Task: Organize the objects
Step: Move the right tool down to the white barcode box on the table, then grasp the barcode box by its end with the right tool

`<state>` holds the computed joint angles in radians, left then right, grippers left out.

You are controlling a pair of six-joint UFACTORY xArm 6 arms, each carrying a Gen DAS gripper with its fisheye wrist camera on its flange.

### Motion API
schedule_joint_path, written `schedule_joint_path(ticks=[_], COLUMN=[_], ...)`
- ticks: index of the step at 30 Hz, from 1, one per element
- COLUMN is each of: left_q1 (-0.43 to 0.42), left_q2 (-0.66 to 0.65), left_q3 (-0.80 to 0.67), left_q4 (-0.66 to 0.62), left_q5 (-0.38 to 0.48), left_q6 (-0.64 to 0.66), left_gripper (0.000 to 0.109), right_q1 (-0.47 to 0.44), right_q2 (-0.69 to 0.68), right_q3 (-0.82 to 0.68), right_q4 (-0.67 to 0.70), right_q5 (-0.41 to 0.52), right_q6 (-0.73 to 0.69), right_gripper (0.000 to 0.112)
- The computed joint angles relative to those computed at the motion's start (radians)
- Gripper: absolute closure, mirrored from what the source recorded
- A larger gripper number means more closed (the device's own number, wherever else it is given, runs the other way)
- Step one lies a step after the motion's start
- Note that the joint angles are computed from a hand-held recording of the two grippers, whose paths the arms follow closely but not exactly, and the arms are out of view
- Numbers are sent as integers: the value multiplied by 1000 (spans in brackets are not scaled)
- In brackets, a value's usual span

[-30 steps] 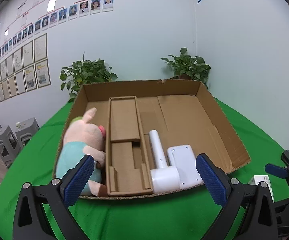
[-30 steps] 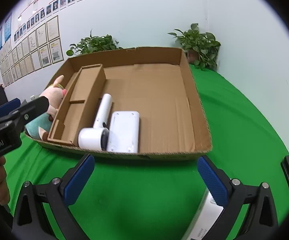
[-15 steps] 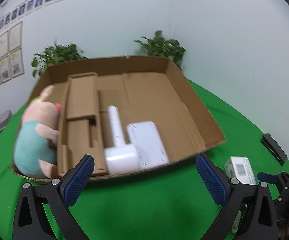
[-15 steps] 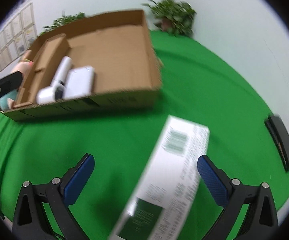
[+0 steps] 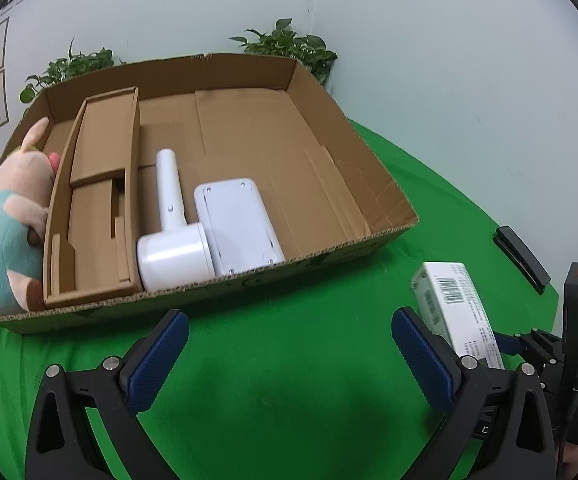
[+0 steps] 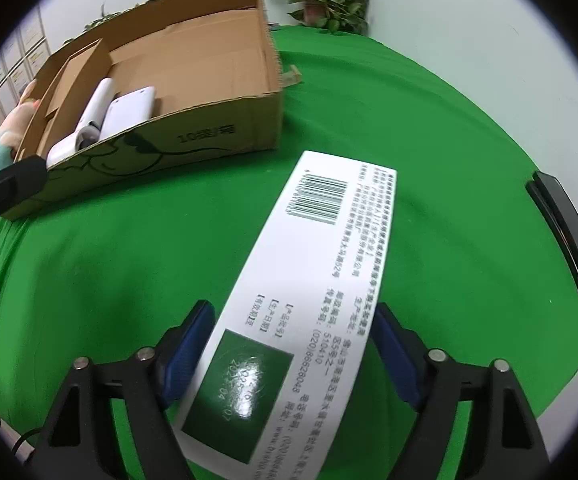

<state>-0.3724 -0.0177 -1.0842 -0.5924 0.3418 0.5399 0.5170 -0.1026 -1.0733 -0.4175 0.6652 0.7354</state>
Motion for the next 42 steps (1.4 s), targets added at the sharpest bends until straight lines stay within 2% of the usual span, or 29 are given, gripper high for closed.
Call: schedule_joint_path(ticks=[3,6,9,10,11,13,16,18,22,26,30,38,40,42], left_q1=[17,47,81,95,103,128,161,181,211,214,213,217,217,228], left_q2=[-11,-32,-56,-64,-70,-73,-57,-22,70,125,141,137,129,130], left_q3=[7,12,23,26,28,22,-4,-40,-124,-165,-171,-150,-137,-137], left_q4=[-50,-107,-150,-171,-182,-215,-263,-305,-386,-418,-432,-457,-465,-476], left_q5=[35,79,94,102,110,148,246,346,553,653,691,714,707,721], left_q6=[50,106,158,181,192,215,215,196,159,124,125,129,135,133], left_gripper=[6,6,6,6,6,6,6,6,6,6,6,9,10,12], right_q1=[14,32,59,67,75,92,101,97,96,102,102,116,119,120], right_q2=[-1,-3,2,-1,-1,1,-11,-16,-28,-27,-33,-17,-12,-4], right_q3=[4,9,13,16,16,8,20,26,44,46,58,42,42,33], right_q4=[44,98,267,307,308,269,210,248,217,205,220,214,201,205], right_q5=[-31,-71,-144,-159,-167,-170,-185,-197,-197,-165,-149,-125,-123,-108], right_q6=[-61,-136,-313,-361,-375,-386,-378,-403,-416,-426,-421,-404,-394,-395], right_gripper=[43,45,43,39,24,11,10,10,10,10,10,11,16,31])
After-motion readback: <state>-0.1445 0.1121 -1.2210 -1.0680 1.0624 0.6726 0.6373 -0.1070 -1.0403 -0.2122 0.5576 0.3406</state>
